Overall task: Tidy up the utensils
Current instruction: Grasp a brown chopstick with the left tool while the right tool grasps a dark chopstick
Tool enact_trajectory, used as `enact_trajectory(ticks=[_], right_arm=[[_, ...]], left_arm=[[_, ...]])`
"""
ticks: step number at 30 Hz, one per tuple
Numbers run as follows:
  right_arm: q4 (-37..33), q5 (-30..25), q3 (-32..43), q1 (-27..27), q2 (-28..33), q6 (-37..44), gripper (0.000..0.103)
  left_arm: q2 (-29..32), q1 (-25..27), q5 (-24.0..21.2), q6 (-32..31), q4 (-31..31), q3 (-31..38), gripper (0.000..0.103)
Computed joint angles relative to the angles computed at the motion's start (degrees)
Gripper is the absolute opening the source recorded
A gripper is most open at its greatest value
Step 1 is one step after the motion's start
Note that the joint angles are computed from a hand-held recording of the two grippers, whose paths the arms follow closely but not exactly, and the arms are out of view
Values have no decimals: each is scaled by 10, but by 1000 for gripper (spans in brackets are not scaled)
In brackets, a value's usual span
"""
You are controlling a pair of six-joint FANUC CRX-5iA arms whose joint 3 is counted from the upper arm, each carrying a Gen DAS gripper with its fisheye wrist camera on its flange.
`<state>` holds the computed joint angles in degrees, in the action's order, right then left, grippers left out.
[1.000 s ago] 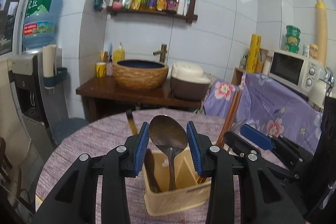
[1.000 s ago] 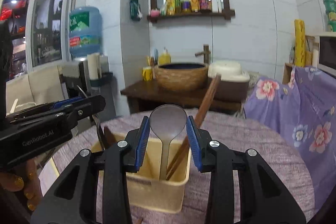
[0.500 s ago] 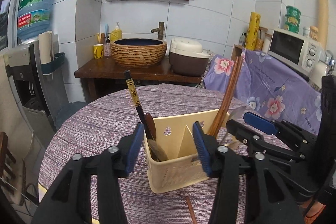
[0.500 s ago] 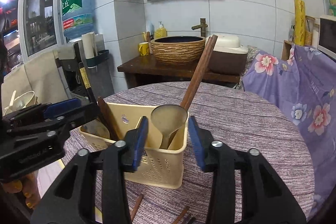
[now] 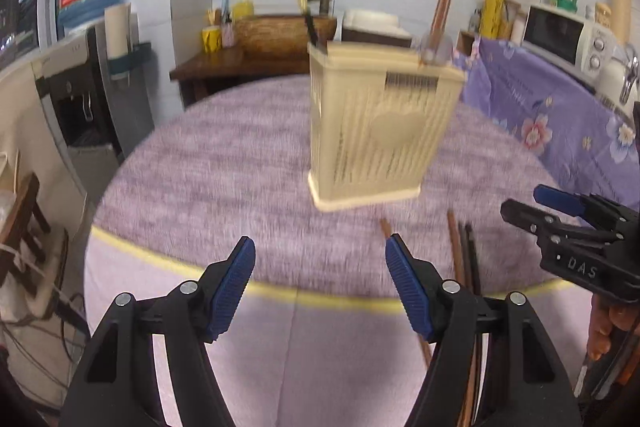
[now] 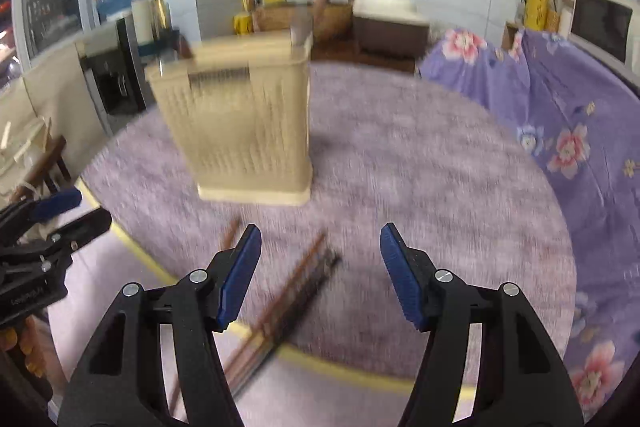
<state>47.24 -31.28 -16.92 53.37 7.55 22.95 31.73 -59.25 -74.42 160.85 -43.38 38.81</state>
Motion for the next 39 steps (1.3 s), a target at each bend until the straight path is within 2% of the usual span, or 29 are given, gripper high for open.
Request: enact_trajectory(ticks=[3, 5, 7, 10, 14, 17, 19, 21, 24, 27, 31, 33, 35, 37, 39], right_arm=[[-98, -54, 17, 27, 12, 69, 62], [-123, -77, 22, 40, 19, 83, 62], [-136, -96, 23, 51, 24, 81, 63], [-109, -112, 9, 62, 22, 41, 63], [-126, -140, 16, 70, 20, 69, 66], [-122, -185, 29, 67, 29, 79, 66], [-112, -164, 9, 58, 13, 41, 66], [-178, -122, 13, 46, 2, 75, 66], [-212, -102, 24, 45, 9, 86, 66], [-209, -110, 35, 49, 17, 77, 66], [-210, -151, 53, 50, 26, 95, 68], [-182, -177, 50, 48, 27, 69, 68], [-168, -158, 33, 40, 15, 31, 68], [-224, -138, 45, 28, 13, 64, 68], [-213, -132, 45, 32, 18, 51, 67]], left_arm=[[0, 2, 7, 15, 20, -19, 64], [2, -1, 3, 16, 19, -19, 64], [3, -3, 3, 16, 20, -21, 64], [7, -5, -3, 6, 20, -15, 64], [9, -4, 4, 0, 29, -16, 64], [13, -2, 13, -13, 42, -15, 64], [18, -1, 11, -25, 46, -8, 64], [23, 1, 13, -33, 52, -4, 64], [25, 4, 16, -37, 56, -1, 62], [27, 3, 12, -40, 54, 4, 62], [24, 3, 15, -38, 54, 0, 62], [24, 5, 18, -41, 58, -2, 62], [24, 9, 25, -46, 67, -3, 62], [29, 11, 23, -51, 71, 3, 62], [32, 14, 26, -55, 75, 8, 61]])
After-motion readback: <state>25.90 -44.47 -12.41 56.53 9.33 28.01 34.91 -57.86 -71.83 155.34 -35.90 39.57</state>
